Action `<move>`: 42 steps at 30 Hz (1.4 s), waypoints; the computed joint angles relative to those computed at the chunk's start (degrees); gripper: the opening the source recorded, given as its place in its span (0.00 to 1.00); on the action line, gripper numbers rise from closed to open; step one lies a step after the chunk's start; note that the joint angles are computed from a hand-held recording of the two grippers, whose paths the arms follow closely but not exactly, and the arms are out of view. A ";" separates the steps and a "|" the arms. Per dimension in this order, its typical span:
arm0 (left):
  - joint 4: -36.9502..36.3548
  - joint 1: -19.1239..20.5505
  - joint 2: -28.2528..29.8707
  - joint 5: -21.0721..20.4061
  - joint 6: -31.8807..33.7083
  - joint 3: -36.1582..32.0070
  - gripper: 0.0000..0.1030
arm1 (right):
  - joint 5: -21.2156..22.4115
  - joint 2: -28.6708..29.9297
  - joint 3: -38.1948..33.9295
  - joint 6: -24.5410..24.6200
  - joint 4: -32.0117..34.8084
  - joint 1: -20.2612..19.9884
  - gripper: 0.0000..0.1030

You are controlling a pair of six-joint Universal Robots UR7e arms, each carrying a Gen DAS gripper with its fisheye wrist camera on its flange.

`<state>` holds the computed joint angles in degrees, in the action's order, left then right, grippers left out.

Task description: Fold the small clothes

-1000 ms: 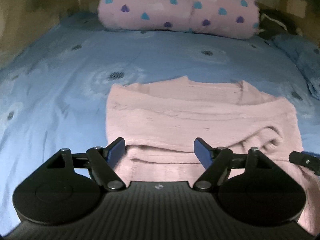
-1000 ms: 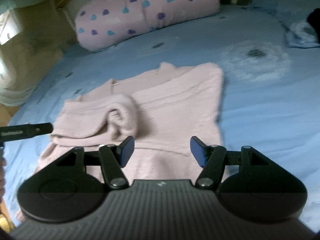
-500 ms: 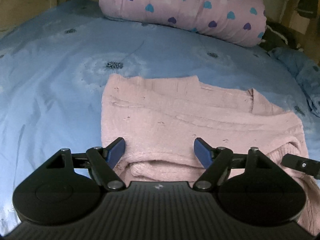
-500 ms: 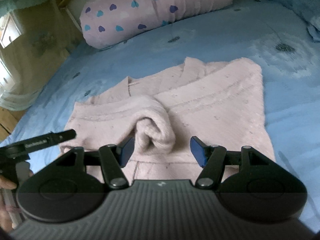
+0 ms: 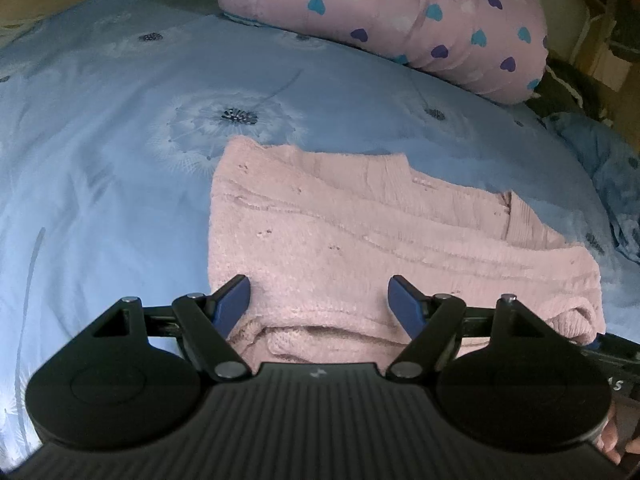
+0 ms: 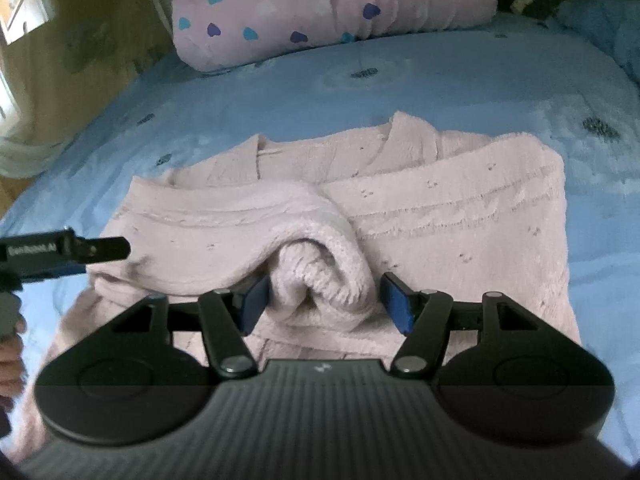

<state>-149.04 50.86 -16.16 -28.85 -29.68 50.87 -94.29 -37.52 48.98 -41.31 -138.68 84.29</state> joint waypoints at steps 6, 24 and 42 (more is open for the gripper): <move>-1.17 -0.12 -0.42 0.31 -0.17 0.74 0.78 | -2.35 0.55 -0.56 -8.86 -0.95 1.38 0.23; 0.38 -0.02 0.32 0.23 0.88 -0.47 0.78 | -8.25 4.42 0.95 -56.04 -29.04 -0.06 0.28; 7.18 0.40 1.96 1.29 -2.34 -3.82 0.78 | -4.29 4.15 -20.52 -11.11 10.09 -1.92 0.53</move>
<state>-141.86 51.26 -14.21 -27.56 -32.02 47.05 -98.58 -33.36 28.45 -52.42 -128.59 82.37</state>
